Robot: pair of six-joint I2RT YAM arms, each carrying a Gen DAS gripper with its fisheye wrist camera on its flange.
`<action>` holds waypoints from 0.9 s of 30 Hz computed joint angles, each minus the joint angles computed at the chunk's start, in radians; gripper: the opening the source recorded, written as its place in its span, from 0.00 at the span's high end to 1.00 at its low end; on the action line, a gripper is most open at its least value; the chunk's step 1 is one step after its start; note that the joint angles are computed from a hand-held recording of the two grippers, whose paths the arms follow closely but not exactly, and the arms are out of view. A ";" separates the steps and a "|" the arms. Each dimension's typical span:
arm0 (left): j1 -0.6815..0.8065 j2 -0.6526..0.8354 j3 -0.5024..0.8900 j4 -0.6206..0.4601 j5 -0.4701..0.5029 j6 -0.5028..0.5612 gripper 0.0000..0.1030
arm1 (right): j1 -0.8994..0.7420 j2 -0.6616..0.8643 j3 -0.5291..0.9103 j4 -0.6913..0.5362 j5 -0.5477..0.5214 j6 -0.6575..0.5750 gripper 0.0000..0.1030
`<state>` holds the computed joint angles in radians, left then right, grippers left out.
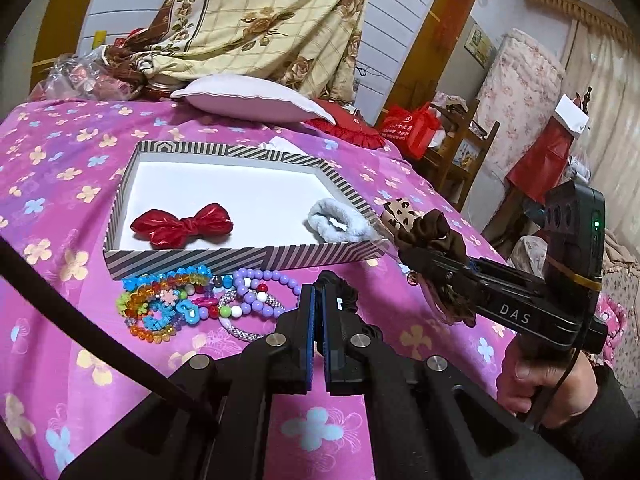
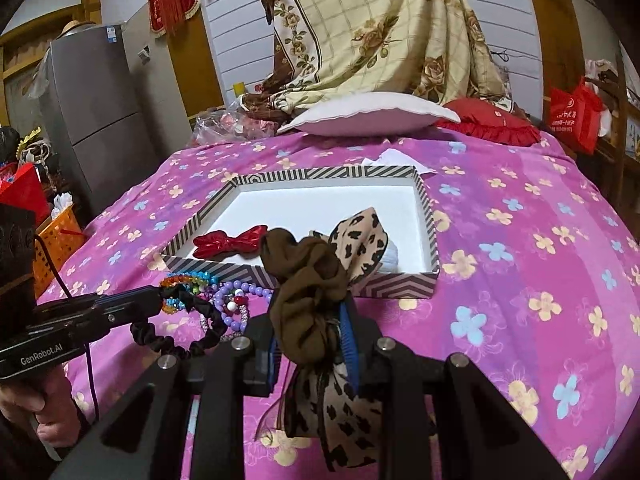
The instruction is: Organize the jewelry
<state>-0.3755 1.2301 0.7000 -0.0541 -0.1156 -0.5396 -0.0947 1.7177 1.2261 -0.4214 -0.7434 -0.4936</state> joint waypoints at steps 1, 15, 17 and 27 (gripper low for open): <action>0.000 0.001 0.001 -0.001 -0.001 -0.001 1.00 | 0.001 0.001 0.000 0.000 0.000 0.000 0.75; 0.023 -0.015 -0.005 -0.003 0.002 0.003 1.00 | 0.049 -0.035 -0.037 0.084 0.039 0.073 0.75; 0.033 -0.025 -0.007 0.002 0.006 0.007 1.00 | 0.059 -0.039 -0.040 0.108 0.043 0.098 0.75; 0.212 0.071 0.128 0.002 0.070 0.031 1.00 | 0.084 0.026 0.049 0.167 0.069 0.265 0.75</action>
